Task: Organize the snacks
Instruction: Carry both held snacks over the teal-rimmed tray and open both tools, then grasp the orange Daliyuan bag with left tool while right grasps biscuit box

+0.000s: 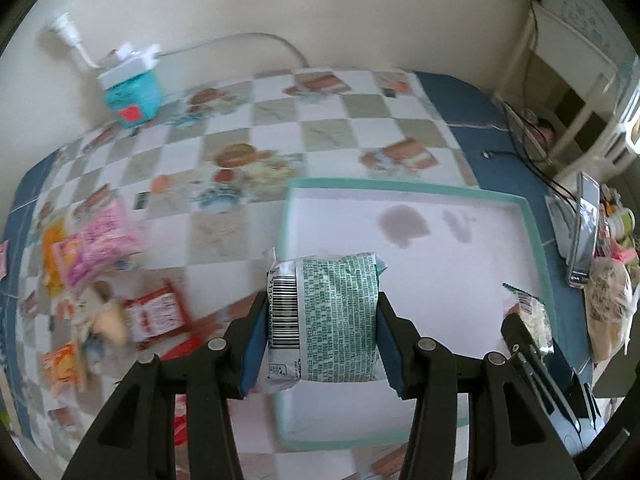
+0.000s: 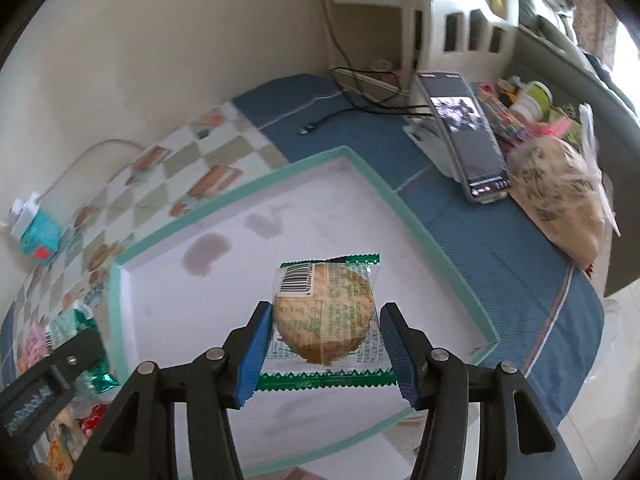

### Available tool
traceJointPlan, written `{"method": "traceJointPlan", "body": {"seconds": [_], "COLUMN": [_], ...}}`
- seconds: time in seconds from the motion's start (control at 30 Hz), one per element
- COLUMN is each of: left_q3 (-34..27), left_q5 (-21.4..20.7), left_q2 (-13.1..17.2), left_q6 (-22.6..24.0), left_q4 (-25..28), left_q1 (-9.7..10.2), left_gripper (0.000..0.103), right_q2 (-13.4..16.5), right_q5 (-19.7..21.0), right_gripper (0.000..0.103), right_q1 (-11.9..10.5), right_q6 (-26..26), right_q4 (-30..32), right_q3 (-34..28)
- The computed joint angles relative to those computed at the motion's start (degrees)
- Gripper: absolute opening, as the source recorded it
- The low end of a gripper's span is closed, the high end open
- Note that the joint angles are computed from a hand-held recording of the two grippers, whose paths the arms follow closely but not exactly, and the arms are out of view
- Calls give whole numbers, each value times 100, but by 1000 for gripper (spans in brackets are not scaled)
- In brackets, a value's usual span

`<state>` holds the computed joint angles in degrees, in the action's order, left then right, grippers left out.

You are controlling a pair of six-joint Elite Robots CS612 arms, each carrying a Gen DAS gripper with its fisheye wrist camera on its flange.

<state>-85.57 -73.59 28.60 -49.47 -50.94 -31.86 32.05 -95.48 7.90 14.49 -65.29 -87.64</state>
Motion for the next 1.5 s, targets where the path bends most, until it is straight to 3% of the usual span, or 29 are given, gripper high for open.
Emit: {"method": "traceJointPlan", "body": {"seconds": [0.07,0.13,0.2,0.3,0.5,0.57,0.6,0.77,0.9,1.27,1.5], "left_q3": [-18,-55,-149,-417,-1077,-1298,-1431,-1918,-2198,-2777,-2975], "left_q5": [-228,-303,-173,-10,486,612,688,876,1015,907,773], "left_q2": [42,63,69,104,105,102,97,93,99,223,331], "left_q6": [-13,-87,-222,-585,-1878,-2284,-2536,-3292,-3623,-4043,-4177], "left_q4": [-143,-163,-53,188,1673,2208,2543,3632,4213,4645,4579], "left_q1": [44,80,100,171,342,396,426,524,528,593,661], "left_gripper": [55,64,68,69,71,85,86,87,91,93,94], "right_q2": [-10,-13,-22,-52,-86,-94,-96,-96,-110,-72,-63], "right_q5": [-22,-59,-50,53,119,225,346,563,846,1250,1287], "right_gripper": [59,61,68,69,72,72,73,74,81,86,93], "right_q1": [-15,-24,-23,3,232,300,348,573,745,1155,1224], "right_q6": [34,59,57,-32,-522,-625,-732,-1154,-1234,-1656,-1803], "right_q4": [30,66,96,161,100,109,126,179,263,534,737], "right_q3": [20,18,28,51,7,-11,-30,-112,-151,-213,-164]}}
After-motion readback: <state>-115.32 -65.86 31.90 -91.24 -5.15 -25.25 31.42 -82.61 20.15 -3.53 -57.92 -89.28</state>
